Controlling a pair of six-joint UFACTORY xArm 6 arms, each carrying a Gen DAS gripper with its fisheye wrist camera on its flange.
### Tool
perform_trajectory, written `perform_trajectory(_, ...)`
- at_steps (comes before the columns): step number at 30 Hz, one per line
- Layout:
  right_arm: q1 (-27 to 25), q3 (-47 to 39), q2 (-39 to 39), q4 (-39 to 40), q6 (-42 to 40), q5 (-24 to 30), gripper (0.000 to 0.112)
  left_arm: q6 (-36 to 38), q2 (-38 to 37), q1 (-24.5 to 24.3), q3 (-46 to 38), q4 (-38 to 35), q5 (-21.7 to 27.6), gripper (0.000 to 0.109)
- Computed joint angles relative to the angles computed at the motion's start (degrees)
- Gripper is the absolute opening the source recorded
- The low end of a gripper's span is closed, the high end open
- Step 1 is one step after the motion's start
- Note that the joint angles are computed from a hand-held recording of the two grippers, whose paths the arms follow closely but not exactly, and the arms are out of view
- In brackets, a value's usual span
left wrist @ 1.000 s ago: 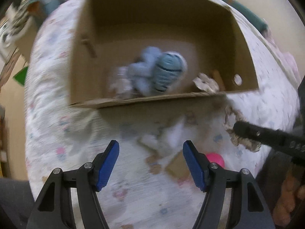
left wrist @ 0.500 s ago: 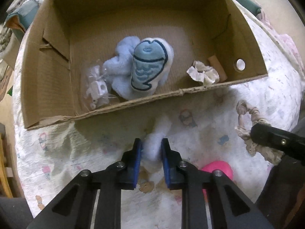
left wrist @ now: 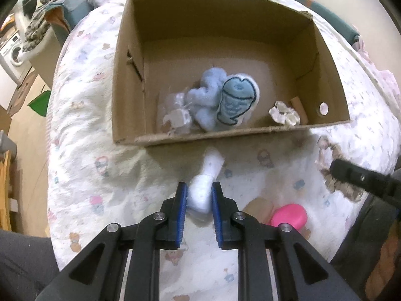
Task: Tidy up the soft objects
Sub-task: 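Carry the doll and white sock over the box with both grippers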
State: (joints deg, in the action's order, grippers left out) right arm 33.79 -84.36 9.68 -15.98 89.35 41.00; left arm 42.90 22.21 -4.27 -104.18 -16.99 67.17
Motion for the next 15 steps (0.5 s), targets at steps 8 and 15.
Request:
perform_trajectory(8,0.53,-1.23,0.33,-2.28,0.15,1.07,0.014,0.06,-1.54,2.06,0.18,-0.78,0.33,0.018)
perform_trajectory(15,1.15,-2.50,0.39,-5.92,0.76,1.64,0.014,0.04,-2.90,4.34,0.47,-2.03,-0.83,0.018)
